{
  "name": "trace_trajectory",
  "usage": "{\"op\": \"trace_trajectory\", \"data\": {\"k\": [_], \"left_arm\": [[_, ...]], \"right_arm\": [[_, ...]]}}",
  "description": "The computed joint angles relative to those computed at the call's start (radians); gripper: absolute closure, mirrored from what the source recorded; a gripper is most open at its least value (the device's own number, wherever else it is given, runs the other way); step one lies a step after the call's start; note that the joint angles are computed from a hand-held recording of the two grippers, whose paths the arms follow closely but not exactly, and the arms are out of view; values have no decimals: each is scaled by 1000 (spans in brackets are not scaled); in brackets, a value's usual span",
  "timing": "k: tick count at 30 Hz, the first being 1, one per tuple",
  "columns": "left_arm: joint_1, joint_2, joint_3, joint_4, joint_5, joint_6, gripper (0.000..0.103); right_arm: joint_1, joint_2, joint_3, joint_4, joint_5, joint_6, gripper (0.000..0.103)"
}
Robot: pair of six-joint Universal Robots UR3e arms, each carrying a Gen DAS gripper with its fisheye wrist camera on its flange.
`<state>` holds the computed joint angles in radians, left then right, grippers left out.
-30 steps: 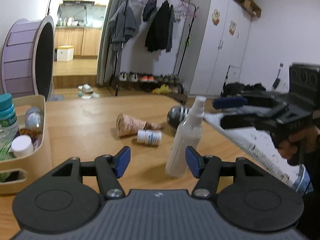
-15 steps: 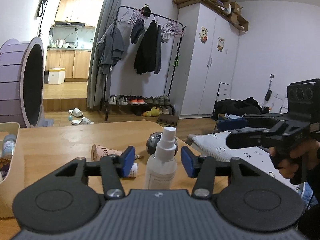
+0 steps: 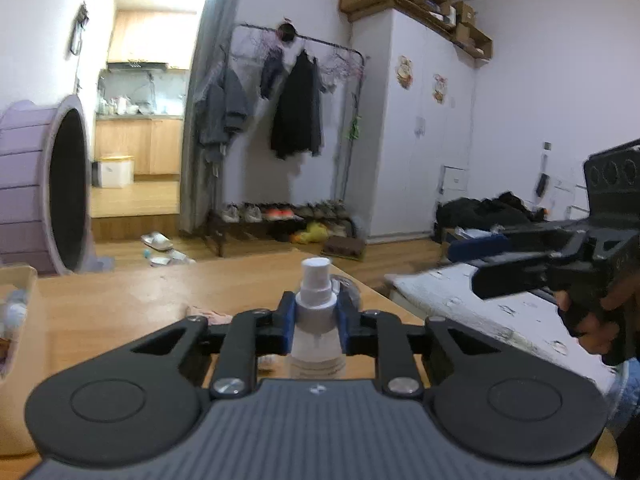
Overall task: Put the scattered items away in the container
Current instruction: 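Carry the spray bottle in the left gripper over the basket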
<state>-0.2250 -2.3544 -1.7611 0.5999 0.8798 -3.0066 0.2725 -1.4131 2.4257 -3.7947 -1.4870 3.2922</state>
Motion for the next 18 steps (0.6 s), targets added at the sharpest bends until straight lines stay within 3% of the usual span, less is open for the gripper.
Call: {"op": "trace_trajectory", "data": {"k": [11,18], "left_arm": [[197,146,-118,107,-39,-97,83],[327,229,-156,119,27,-126,83]], "right_arm": [[61,92,-128,25,-13,22,5],[123,213,-308,80,18,36,5]]}}
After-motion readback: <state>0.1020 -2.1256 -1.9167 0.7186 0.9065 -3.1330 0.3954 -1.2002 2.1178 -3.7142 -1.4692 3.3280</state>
